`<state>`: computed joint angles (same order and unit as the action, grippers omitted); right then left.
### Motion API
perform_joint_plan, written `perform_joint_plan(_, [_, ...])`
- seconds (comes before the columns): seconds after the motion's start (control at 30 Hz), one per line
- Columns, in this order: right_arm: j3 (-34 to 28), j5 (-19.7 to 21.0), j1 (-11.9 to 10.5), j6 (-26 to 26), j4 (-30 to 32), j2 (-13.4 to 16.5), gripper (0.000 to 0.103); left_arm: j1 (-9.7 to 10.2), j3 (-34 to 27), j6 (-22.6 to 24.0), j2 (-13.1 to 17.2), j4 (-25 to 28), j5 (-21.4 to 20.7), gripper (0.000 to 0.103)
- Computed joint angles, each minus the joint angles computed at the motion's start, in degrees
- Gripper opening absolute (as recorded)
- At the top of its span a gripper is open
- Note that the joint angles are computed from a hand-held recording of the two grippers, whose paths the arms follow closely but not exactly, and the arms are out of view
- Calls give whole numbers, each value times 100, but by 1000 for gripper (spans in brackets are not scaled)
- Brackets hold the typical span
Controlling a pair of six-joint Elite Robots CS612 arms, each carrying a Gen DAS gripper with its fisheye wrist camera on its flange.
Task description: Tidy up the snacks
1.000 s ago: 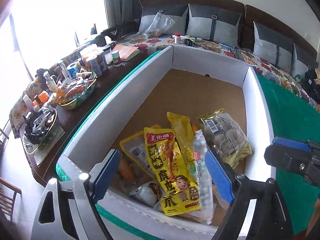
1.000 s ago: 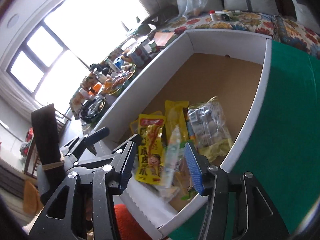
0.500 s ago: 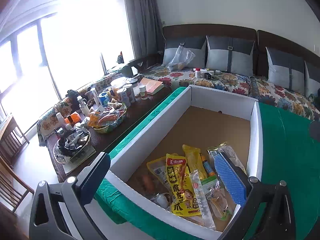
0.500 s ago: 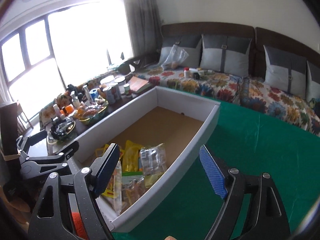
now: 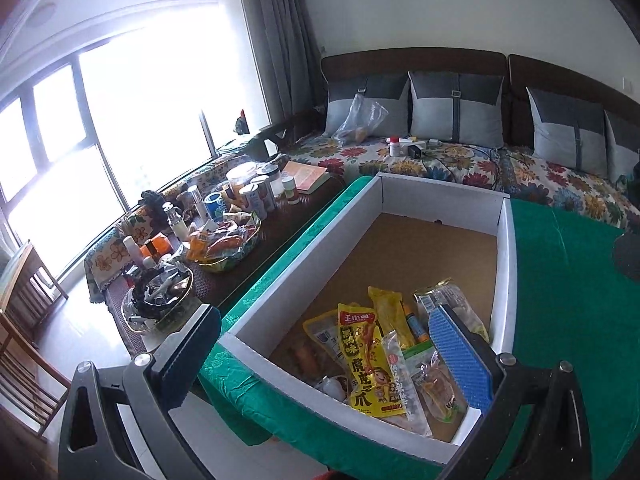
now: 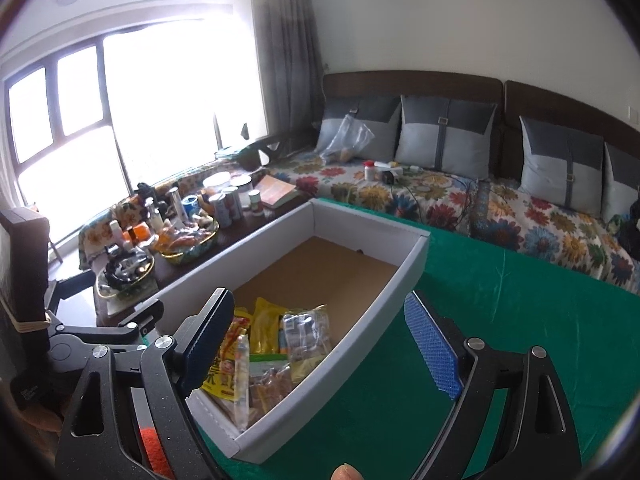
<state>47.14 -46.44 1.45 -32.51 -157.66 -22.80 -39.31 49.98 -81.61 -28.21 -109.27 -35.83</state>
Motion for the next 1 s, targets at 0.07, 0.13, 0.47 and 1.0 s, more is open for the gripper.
perform_joint_plan(0.07, [151, -95, 22, -207, 62, -101, 90, 6, 83, 58, -44, -167, -65, 103])
perform_joint_plan(0.13, [261, -112, 31, -318, 73, -167, 90, 7, 229, 193, -101, -532, -107, 103])
perform_joint_plan(0.47, [317, -519, 152, -665, 700, -283, 90, -25, 265, 154, -166, -313, 79, 103])
perform_joint_plan(1.0, [335, -707, 222, -806, 967, -322, 90, 12, 273, 83, -207, -240, -186, 103])
